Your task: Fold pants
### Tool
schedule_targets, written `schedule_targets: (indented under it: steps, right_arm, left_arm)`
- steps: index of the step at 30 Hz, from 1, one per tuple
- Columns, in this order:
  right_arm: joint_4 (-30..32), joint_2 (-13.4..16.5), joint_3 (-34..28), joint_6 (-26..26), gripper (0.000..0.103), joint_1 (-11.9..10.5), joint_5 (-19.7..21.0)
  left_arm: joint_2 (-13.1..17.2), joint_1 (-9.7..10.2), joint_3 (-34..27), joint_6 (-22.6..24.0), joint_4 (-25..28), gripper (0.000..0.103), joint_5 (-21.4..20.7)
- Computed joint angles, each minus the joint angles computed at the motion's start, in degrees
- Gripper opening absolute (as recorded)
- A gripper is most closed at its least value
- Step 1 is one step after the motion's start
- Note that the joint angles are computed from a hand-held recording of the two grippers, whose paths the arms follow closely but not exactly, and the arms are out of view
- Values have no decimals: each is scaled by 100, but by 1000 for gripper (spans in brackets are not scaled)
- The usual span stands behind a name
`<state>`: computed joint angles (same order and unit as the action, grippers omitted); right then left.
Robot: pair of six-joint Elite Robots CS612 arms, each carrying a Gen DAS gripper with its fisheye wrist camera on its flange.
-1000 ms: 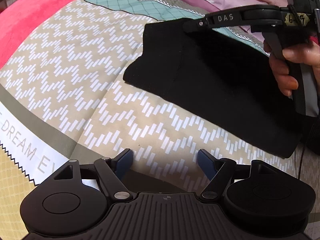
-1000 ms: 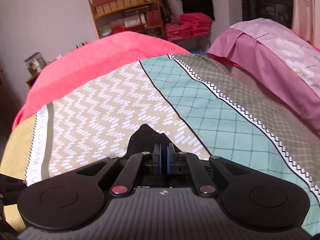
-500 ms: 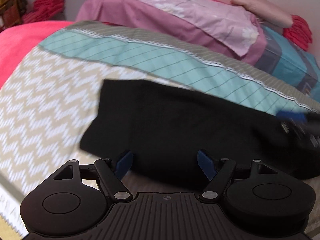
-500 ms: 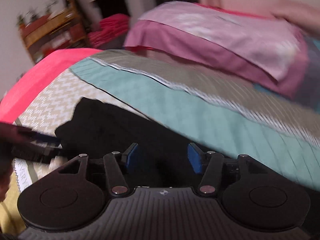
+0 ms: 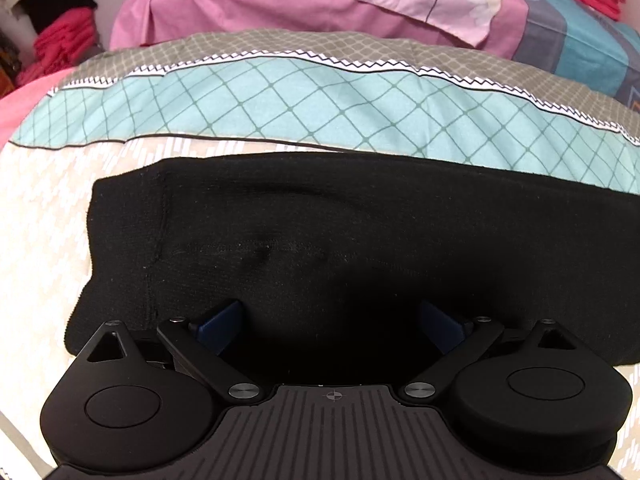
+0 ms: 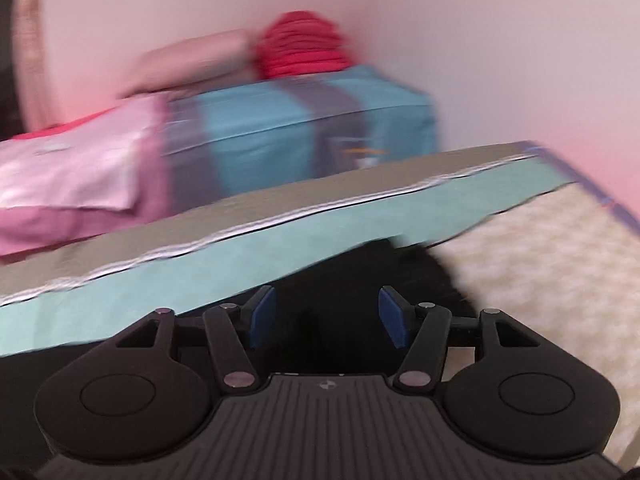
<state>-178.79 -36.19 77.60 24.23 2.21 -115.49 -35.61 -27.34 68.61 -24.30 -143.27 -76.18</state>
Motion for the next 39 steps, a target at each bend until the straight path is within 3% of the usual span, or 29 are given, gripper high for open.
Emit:
schedule_targets:
  steps: [2, 3, 4, 5, 7, 10, 11, 13, 15, 16, 17, 19, 21, 23, 25, 26, 29, 31, 34, 37, 39]
  right_arm:
    - [130, 79, -66, 96, 68, -93, -53]
    - [271, 120, -123, 77, 66, -126, 111]
    - [381, 155, -165, -17, 51, -183, 463]
    - [399, 199, -199, -113, 43, -201, 615]
    - [200, 235, -242, -431, 23, -158, 502]
    - [-586, 246, -175, -720, 19, -184, 627]
    - [-554, 282, -232, -777, 19, -192, 624]
    - [96, 323, -369, -768, 25, -257, 801]
    - [131, 268, -306, -708, 33, -275, 793]
    - [86, 185, -209, -478, 45, -295, 848]
    - [-137, 82, -23, -174, 69, -310, 883]
    - [-767, -124, 442, 425, 80, -340, 963]
    - [-1053, -352, 930, 1146, 79, -408, 1404]
    - [-1312, -492, 1354, 2006, 80, -508, 2189]
    - [-1611, -464, 1583, 2517, 80, -594, 3053]
    - [-1688, -402, 1583, 2595, 80, -591, 3249]
    - [-1886, -209, 1333, 2276, 81, -545, 3258]
    - [-1921, -44, 1057, 2394, 81, -571, 3348]
    - [-1942, 177, 669, 2279, 75, -590, 3140]
    - [-1990, 268, 523, 2708, 75, -570, 2963]
    - [-1813, 268, 468, 2516, 72, -586, 3375]
  left_arm:
    - [39, -3, -94, -72, 117, 103, 18]
    - [59, -7, -133, -87, 170, 103, 48]
    - [79, -16, -175, -106, 222, 103, 79]
    - [100, -27, -220, -127, 278, 103, 111]
    - [94, -14, -232, -158, 355, 103, 114]
    - [65, -2, -237, -212, 454, 103, 81]
    - [70, 1, -247, -232, 472, 103, 84]
    - [66, -5, -250, -293, 508, 103, 114]
    - [99, -12, -316, -285, 586, 103, 155]
    - [101, -11, -330, -274, 615, 103, 149]
    - [95, -7, -327, -259, 618, 103, 126]
    - [93, 8, -320, -229, 597, 103, 74]
    - [92, 9, -304, -236, 566, 103, 71]
    - [90, 0, -280, -241, 527, 103, 111]
    - [81, -7, -253, -247, 500, 103, 124]
    - [80, -5, -255, -241, 507, 103, 116]
    - [78, 3, -266, -239, 540, 103, 85]
    - [77, 1, -267, -237, 543, 103, 96]
    - [78, -4, -267, -250, 539, 103, 111]
    - [74, -8, -245, -245, 499, 103, 117]
    - [68, -12, -221, -231, 460, 103, 130]
